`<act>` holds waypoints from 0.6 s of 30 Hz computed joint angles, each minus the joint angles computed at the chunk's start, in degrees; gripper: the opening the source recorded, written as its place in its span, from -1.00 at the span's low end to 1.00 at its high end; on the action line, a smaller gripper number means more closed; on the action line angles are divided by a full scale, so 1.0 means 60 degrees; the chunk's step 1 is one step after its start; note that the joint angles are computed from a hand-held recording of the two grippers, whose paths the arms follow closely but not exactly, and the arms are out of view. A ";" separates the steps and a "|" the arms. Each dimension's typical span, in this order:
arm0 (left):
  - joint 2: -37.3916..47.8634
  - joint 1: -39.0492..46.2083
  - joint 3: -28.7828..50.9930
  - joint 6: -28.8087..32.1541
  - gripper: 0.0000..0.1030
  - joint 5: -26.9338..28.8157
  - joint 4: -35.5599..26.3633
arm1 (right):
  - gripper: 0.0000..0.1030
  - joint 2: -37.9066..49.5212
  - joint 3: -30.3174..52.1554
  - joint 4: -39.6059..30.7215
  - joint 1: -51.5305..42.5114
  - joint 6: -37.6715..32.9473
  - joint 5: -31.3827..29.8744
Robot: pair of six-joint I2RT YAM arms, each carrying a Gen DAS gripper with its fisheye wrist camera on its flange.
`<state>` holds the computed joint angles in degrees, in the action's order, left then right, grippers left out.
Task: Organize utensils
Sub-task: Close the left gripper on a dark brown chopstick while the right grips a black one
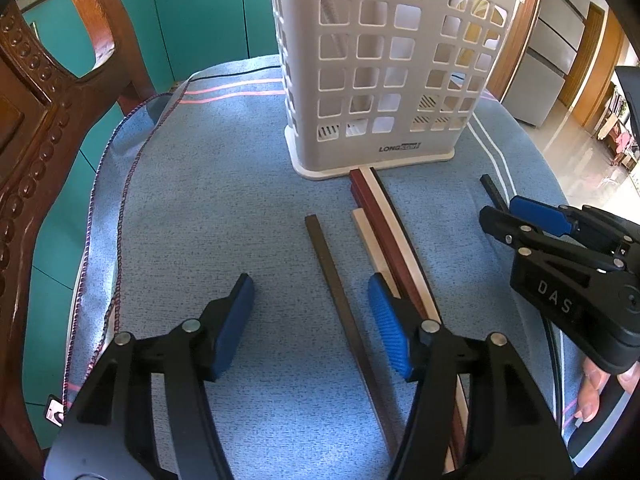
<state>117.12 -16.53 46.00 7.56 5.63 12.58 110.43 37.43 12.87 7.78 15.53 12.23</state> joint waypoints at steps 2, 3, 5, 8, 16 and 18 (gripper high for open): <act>-0.0012 -0.0004 -0.0007 -0.0010 0.18 -0.0007 -0.0006 | -0.31 0.0015 0.0008 0.0014 0.0005 0.0023 -0.0017; -0.0010 -0.0008 -0.0004 -0.0013 0.18 -0.0009 -0.0010 | -0.31 0.0021 0.0023 0.0009 0.0007 0.0027 -0.0029; 0.0003 0.0005 0.0007 0.0008 0.18 0.0006 -0.0014 | -0.31 0.0005 0.0040 -0.0009 -0.0012 0.0013 -0.0056; 0.0018 0.0008 0.0030 0.0032 0.18 0.0032 -0.0037 | -0.31 -0.0030 0.0006 0.0005 -0.0050 0.0014 -0.0129; -0.0009 0.0169 0.0109 0.0337 -0.42 0.0407 -0.0150 | -0.72 0.0035 0.0155 -0.0020 -0.0171 -0.0245 -0.0630; 0.0005 0.0324 0.0211 0.0147 -0.75 0.0548 -0.0274 | -0.85 0.0022 0.0171 -0.0045 -0.0144 -0.0325 -0.0735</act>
<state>117.15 -14.59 47.26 8.45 8.92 10.93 110.56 38.46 12.60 6.91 13.57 7.82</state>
